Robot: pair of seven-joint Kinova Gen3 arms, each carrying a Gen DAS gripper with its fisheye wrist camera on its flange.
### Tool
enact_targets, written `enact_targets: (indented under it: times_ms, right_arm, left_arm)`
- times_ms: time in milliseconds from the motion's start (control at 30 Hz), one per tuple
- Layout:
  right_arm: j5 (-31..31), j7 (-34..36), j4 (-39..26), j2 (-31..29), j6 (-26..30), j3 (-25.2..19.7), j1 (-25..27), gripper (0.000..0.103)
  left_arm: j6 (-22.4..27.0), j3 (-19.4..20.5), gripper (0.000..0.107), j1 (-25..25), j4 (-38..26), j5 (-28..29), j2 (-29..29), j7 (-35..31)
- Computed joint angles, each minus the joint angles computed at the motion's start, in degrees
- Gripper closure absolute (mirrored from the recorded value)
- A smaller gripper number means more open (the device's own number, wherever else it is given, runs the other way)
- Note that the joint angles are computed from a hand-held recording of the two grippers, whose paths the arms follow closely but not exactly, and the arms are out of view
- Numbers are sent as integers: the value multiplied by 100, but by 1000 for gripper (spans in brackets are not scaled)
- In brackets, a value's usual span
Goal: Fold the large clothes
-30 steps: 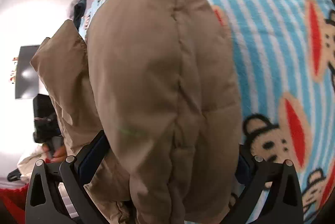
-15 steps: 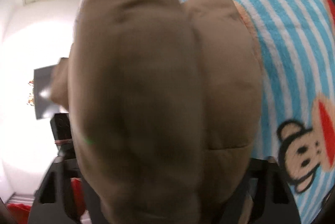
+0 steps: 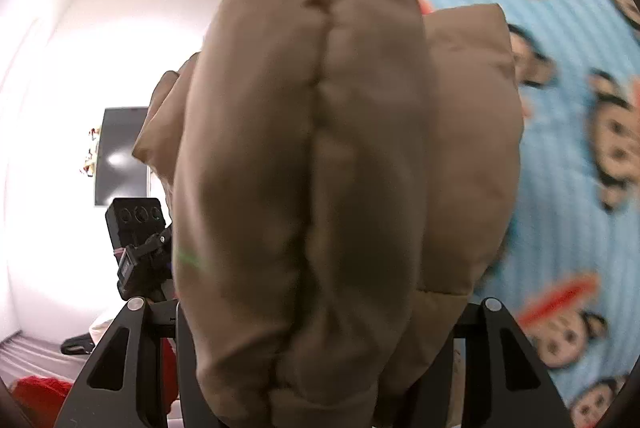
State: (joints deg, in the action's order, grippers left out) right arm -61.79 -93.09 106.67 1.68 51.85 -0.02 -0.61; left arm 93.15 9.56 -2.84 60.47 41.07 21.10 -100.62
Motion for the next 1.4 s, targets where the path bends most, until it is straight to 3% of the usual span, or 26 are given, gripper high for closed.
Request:
enact_targets:
  times_ms: [67,167,300,433,500,633,700,833,900,1000,1067,1200,1233,1267,1333,1400]
  right_arm:
    - [-70,1,-276,339,-200,-183,-62,46]
    - [-74,9,-705,898,-552,-871,226,46]
    - [394,-273,-1168,1495,-948,-1669,551,45]
    - [819,-494,-1455,2014,-1059,-1938,657,44]
    - [858,-498,-1413,2150,-1207,-2255,883,38]
    - [1522,-1127,-1554,2360,-1300,-2825,1238,31]
    - [1987,-1593,-1733,2209,-1046,-2628,1063,31]
    - [2919,-2335,-1952,1488,-532,-1662,268,33]
    - [3360,-2749,-1923,1149,-491,-1554,116,62]
    - [3775,-3014,-2002,967,-464,-1718,223,78]
    - [4037,-2918,-2015,778,-492,-1563,0,86]
    - [3867,-2573,-2104,594,-606,-1020,-557,86]
    - [3927,-2493,-2235,699,-513,-900,-658,82]
    - [4037,-2468,-2450,909,-420,-886,-687,54]
    - [3978,-2546,-2579,1169,-502,-1082,-576,20]
    - [3576,-2612,-2397,1298,-849,-1557,-111,22]
  left_arm:
    - [84,-65,31,-119,-286,-85,180,-37]
    - [147,-85,31,-233,-773,-260,520,-16]
    - [60,-58,31,-307,-1069,-463,962,57]
    - [-423,-28,21,-319,-631,-539,1152,89]
    - [-612,-50,15,-333,-422,-503,1161,94]
    - [-878,-126,15,-263,-94,-913,777,20]
    - [-1063,-232,21,-76,-46,-1335,446,-79]
    - [-1077,-265,42,30,-267,-1667,209,-166]
    - [-1093,-274,54,33,-397,-1719,195,-196]
    - [-1226,-260,54,95,-604,-1800,174,-258]
    - [-1279,-236,54,270,-780,-1947,193,-255]
    - [-1418,-241,54,664,-852,-2331,260,-221]
    - [-1472,-269,54,788,-865,-2459,290,-120]
    - [-1528,-285,54,852,-816,-2526,282,-39]
    - [-1624,-288,54,828,-686,-2508,235,75]
    - [-1585,-259,54,726,-703,-2409,216,106]
